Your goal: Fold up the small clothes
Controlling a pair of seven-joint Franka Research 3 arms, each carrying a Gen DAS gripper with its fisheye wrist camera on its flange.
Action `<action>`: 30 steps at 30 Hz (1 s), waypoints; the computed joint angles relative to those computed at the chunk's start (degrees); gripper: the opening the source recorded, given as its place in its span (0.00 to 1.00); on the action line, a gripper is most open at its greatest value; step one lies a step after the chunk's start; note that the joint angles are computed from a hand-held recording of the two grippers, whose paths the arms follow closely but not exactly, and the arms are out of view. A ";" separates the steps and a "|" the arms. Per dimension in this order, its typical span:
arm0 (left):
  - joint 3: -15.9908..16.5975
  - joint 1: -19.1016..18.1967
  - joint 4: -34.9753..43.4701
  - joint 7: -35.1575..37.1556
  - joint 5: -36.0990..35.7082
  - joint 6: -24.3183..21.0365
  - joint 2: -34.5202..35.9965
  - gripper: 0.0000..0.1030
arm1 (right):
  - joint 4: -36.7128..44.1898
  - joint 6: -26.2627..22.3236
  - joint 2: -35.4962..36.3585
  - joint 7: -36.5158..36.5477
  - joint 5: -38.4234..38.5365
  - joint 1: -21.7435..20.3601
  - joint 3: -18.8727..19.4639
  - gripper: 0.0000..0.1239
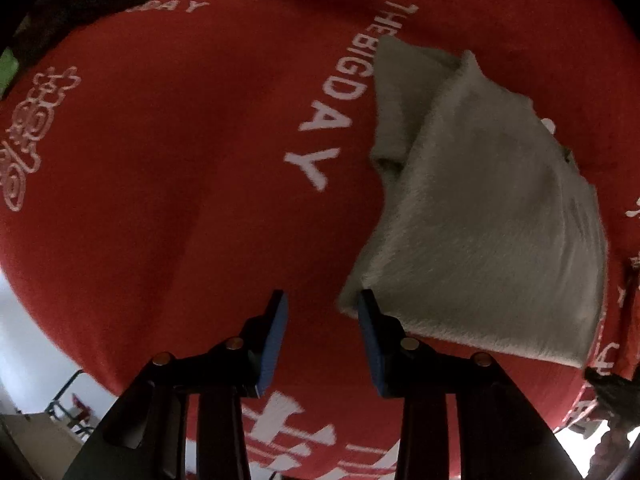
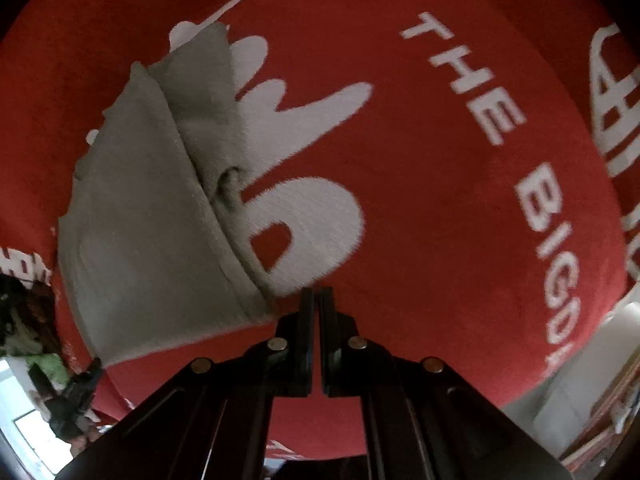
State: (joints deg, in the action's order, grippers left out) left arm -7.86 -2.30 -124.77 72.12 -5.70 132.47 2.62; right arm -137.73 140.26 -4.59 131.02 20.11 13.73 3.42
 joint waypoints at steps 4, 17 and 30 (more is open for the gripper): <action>-0.37 -0.77 1.42 -1.87 4.99 -0.67 -0.62 0.38 | 2.10 1.96 -0.02 -4.71 -0.42 1.13 0.69 0.02; -1.98 -2.85 11.23 -1.24 6.98 -6.31 8.51 0.46 | 8.83 0.19 9.11 -16.62 4.43 2.08 0.81 0.02; -1.85 -3.12 22.90 -1.28 9.52 -9.78 12.73 0.46 | 11.34 -1.40 8.99 -19.43 8.52 2.11 0.94 0.20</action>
State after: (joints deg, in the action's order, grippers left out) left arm -9.71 -5.42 -101.86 70.84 3.82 122.69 15.35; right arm -126.39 138.86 4.40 111.59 28.62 15.84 4.36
